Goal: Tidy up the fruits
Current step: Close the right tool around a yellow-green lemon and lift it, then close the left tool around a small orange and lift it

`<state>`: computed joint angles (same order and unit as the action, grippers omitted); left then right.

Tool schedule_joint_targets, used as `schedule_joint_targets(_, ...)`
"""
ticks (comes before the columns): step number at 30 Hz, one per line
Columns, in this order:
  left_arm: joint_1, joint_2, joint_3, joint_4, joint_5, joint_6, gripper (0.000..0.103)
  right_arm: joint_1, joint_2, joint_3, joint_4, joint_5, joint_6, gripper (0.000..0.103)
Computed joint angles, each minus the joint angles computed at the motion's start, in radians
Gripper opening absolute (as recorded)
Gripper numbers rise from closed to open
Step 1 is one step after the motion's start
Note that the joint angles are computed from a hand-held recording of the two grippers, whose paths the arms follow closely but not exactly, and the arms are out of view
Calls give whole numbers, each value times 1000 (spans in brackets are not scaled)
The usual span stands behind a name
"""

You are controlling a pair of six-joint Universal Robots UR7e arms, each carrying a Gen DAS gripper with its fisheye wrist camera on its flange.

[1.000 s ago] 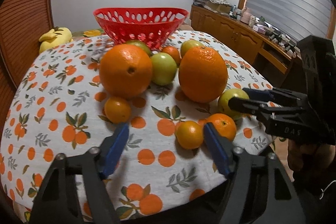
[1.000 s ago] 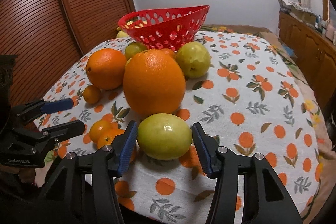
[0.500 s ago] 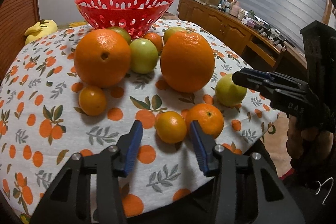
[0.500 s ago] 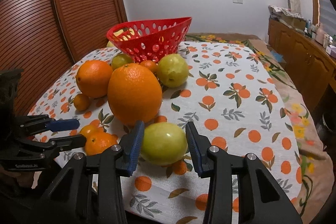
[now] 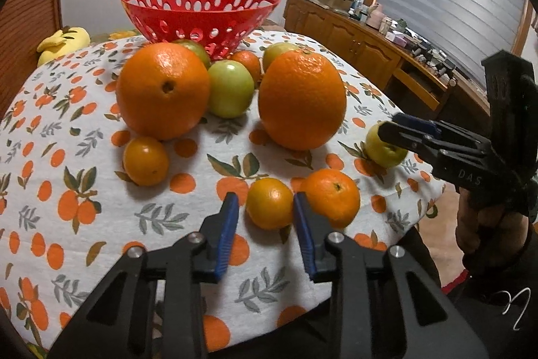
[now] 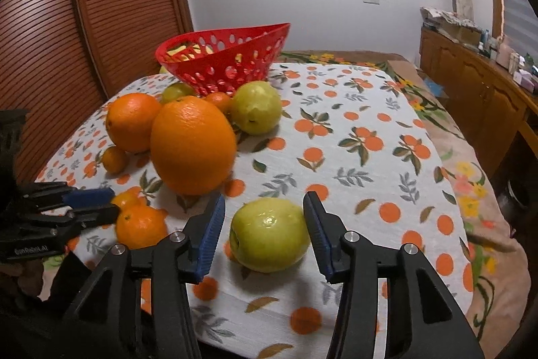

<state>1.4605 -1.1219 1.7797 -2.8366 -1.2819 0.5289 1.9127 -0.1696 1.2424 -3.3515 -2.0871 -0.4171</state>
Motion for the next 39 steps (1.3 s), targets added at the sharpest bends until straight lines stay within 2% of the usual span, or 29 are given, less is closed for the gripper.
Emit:
schedule_joint_targets(4, -9, 1, 5, -37, 30, 13, 32, -8, -11, 18, 8, -10, 6, 54)
schedule_joint_targets(9, -8, 10, -8, -1, 24, 13, 34, -23, -30, 56, 37, 2, 29, 54)
schedule_joint_targets(17, -1, 20, -35, 47, 9, -7, 37, -26, -39, 81, 30, 18, 17, 55)
schedule_joint_targets(19, 1, 19, -39, 59, 3, -7, 35, -27, -40, 82, 29, 21, 17, 55)
schedule_joint_targets(21, 3, 17, -40, 68, -12, -7, 27, -27, -40, 83, 29, 22, 17, 54)
schedule_joint_targets(22, 3, 17, -39, 71, -15, -6, 27, -27, -40, 83, 29, 22, 18, 55)
schedule_joint_targets(24, -5, 15, -26, 46, 6, 5, 25, -27, -40, 82, 30, 22, 17, 55)
schedule_joint_targets(39, 5, -9, -24, 6, 58, 5, 24, -22, -23, 41, 61, 15, 7, 54)
